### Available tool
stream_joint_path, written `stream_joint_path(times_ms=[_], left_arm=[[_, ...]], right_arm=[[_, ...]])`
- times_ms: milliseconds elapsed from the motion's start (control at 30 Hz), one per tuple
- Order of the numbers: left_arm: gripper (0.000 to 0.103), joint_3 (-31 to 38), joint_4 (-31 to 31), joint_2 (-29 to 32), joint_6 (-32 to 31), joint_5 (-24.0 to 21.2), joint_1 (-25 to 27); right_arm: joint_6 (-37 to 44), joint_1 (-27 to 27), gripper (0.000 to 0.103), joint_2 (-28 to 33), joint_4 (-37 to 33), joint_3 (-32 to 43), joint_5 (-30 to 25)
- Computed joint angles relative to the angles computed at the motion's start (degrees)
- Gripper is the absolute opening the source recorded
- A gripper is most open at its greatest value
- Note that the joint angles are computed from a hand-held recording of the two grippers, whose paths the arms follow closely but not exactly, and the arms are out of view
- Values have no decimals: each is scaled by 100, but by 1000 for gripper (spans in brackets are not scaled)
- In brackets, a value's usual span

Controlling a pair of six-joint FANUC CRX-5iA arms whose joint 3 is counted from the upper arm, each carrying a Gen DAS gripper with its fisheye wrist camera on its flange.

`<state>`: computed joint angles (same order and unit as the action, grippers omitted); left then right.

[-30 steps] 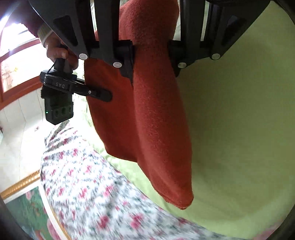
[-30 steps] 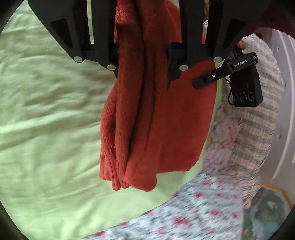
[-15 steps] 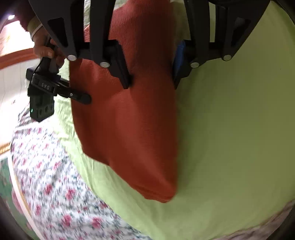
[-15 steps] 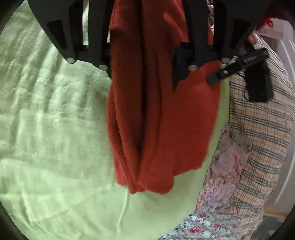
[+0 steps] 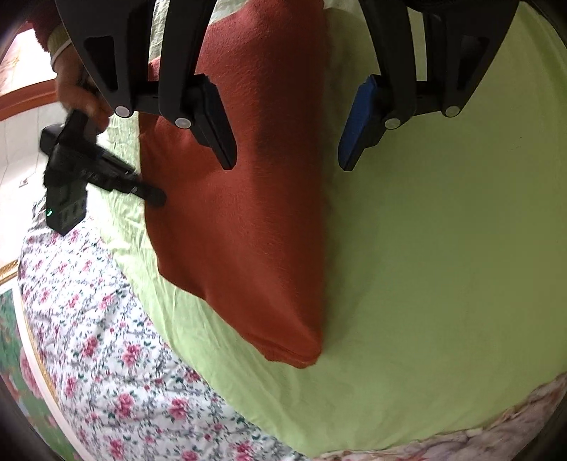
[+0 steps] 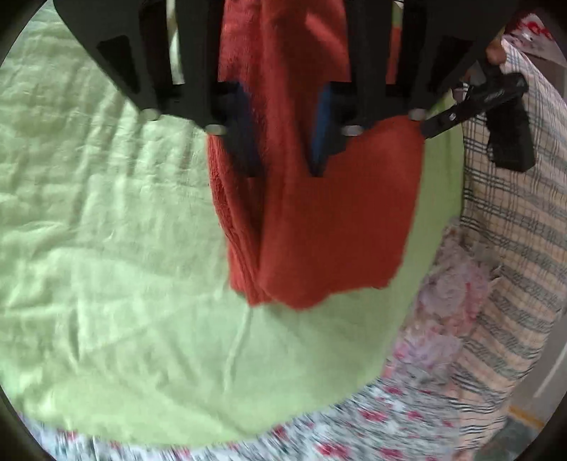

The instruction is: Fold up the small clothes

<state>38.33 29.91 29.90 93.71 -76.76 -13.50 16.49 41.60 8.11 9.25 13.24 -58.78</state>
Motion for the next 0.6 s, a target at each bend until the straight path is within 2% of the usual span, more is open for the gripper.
stream_joint_path(times_ms=[33,100,167,233,300,367,467,600], left_arm=[[60,89,6,49,-3,-21,-36],[60,179,15,86,-79,-12,-102],[60,446,-188,210,-81,-142,-223],[60,798,-500,394,52,-380,-345],[59,901,-649,463,133,-479,-395],[59,829,-666,445,160,-482,-391],[59,633,-623,285,128,-444,-347],[58,62,-596,-214,-276,-286,-294]], right_arm=[[-79,-46,11,-68,-46,-56,97],[-241,77,9,-210,460,-148,316],[-92,173,9,-241,875,-5,131],[154,87,9,-186,715,124,-139],[290,-118,8,-3,229,252,-410],[404,-231,8,132,-107,229,-468],[261,-194,9,80,-20,-14,-241],[-132,-112,15,-240,54,-292,30]])
